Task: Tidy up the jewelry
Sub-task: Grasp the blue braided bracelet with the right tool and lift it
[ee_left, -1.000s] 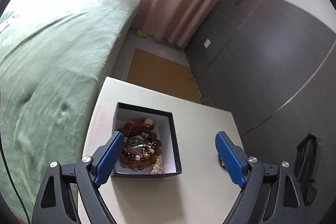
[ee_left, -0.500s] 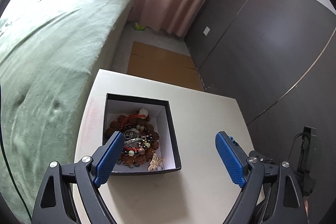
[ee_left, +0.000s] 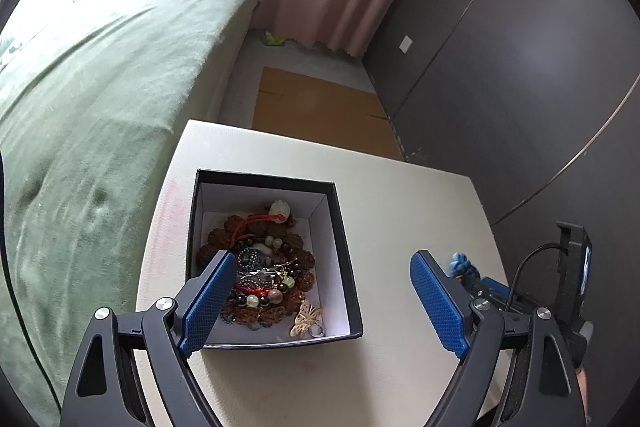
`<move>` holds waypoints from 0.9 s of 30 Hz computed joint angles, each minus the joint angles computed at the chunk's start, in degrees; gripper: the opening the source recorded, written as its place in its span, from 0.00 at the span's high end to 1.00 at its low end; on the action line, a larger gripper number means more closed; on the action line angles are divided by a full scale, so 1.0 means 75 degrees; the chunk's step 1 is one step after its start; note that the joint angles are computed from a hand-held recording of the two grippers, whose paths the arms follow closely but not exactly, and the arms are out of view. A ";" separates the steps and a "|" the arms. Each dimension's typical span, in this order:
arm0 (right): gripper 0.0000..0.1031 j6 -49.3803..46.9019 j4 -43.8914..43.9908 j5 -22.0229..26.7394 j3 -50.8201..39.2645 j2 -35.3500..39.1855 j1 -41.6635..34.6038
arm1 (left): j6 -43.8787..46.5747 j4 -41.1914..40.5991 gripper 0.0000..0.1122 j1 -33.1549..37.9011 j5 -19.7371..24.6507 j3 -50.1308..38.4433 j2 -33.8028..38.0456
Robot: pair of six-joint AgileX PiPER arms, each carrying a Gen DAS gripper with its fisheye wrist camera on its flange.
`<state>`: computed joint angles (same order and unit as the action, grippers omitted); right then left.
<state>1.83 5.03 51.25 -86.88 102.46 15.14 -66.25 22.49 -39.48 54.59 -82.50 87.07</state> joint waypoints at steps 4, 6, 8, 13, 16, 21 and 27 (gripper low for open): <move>0.87 -0.0047 0.0088 0.0258 -0.0057 -0.0092 0.0020 | 0.0067 -0.0046 0.21 -0.0055 0.0013 -0.0013 0.0018; 0.87 -0.0188 0.0265 0.0212 0.0070 -0.0296 -0.0064 | -0.0012 0.0096 0.21 -0.0159 0.0097 0.0000 -0.0019; 0.87 -0.0337 0.0504 0.0176 0.0199 -0.0587 -0.0179 | -0.0119 0.0262 0.21 -0.0265 0.0193 0.0017 -0.0044; 0.87 -0.0778 0.1230 0.0150 0.0505 -0.1207 -0.0485 | -0.0436 0.0529 0.21 -0.0484 0.0414 0.0089 -0.0167; 0.87 -0.1042 0.1600 0.0131 0.0678 -0.1497 -0.0475 | -0.0606 0.0536 0.21 -0.0511 0.0433 0.0205 -0.0315; 0.87 -0.1223 0.2031 0.0066 0.0858 -0.1711 -0.0199 | -0.0942 0.0654 0.21 -0.0615 0.0463 0.0340 -0.0541; 0.87 -0.1494 0.2524 -0.0095 0.1005 -0.1994 0.0219 | -0.1344 0.0993 0.21 -0.0784 0.0892 0.0296 -0.0580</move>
<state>-9.37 23.96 50.54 -79.35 87.51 16.78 -76.33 29.94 -45.36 61.29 -80.28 82.72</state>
